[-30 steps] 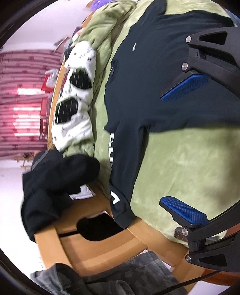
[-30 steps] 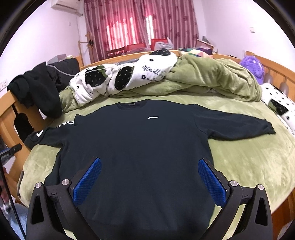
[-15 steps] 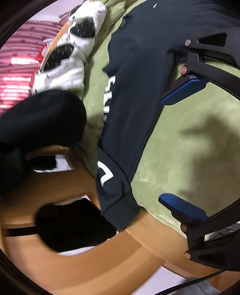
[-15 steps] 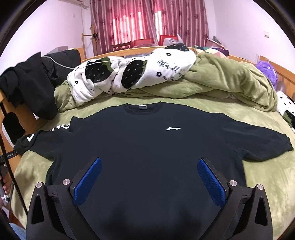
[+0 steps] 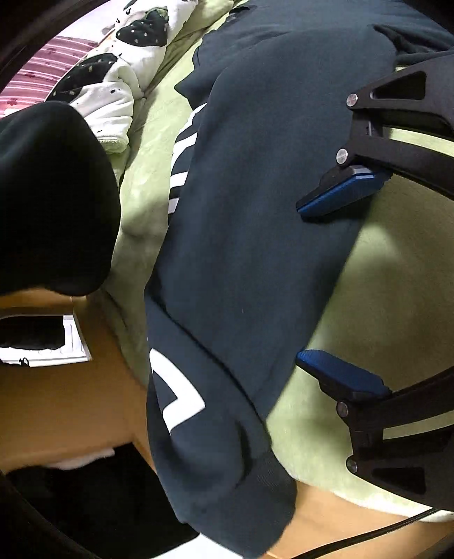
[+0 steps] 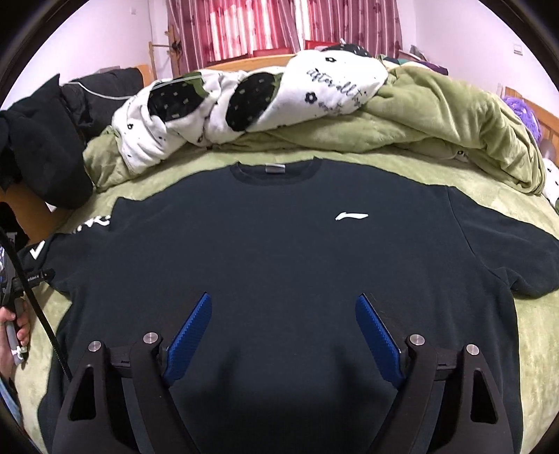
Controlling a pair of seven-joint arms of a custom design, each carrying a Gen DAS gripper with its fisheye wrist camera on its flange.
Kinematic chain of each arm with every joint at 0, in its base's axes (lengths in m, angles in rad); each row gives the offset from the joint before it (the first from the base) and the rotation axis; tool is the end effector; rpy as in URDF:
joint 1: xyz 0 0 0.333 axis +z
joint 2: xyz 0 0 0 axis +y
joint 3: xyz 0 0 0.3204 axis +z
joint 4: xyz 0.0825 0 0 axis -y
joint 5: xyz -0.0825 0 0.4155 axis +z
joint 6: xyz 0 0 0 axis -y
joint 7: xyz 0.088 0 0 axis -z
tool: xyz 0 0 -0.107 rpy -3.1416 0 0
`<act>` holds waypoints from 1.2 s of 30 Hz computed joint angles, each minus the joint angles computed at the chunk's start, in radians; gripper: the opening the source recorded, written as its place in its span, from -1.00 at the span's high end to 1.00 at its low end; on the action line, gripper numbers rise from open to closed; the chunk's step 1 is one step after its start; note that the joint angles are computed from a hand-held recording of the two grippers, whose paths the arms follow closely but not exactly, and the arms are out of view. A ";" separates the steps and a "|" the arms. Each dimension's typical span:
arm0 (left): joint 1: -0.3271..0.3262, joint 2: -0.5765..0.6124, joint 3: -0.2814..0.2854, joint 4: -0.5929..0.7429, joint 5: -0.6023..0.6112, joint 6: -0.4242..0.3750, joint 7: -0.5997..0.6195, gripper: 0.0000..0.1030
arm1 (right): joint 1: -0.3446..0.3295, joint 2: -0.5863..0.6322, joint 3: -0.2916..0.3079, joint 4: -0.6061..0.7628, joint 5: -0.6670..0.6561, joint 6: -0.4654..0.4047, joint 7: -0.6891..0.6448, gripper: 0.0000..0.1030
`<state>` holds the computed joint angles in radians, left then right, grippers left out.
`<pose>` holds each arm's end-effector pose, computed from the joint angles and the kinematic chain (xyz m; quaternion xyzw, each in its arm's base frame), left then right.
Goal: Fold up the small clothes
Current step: 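Reach the left tool to the lettered sleeve cuff and grasp it, then fold the held sleeve across the sweatshirt body and open the left tool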
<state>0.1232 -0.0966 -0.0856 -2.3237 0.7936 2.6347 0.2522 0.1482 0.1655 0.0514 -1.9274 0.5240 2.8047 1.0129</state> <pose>0.5497 0.0025 0.4021 -0.8656 0.3885 -0.1464 0.2799 0.6605 0.1076 0.4706 -0.7513 0.5424 -0.1796 0.3304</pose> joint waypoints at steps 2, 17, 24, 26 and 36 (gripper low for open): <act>0.000 0.013 -0.005 0.018 0.031 -0.009 -0.030 -0.33 | 0.001 0.007 -0.005 0.002 -0.017 -0.001 0.005 -0.62; -0.056 -0.071 -0.064 0.120 0.113 -0.194 -0.105 0.81 | -0.041 -0.061 -0.031 -0.031 0.017 -0.020 -0.089 -0.62; -0.139 0.000 -0.126 0.301 0.181 -0.315 -0.085 0.82 | -0.076 -0.109 -0.044 -0.049 0.216 -0.034 -0.275 -0.62; -0.173 0.046 -0.132 0.364 0.188 -0.340 -0.079 0.82 | -0.085 -0.112 -0.052 -0.042 0.276 -0.052 -0.325 -0.62; -0.378 0.383 -0.103 0.749 0.187 -0.384 0.002 0.82 | -0.122 -0.090 -0.083 -0.020 0.334 -0.043 -0.392 -0.62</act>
<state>-0.2550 0.2869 -0.1890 -1.5750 0.9807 2.2505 0.2547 0.0258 0.0759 -0.0315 -1.9472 0.8578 2.7617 0.6211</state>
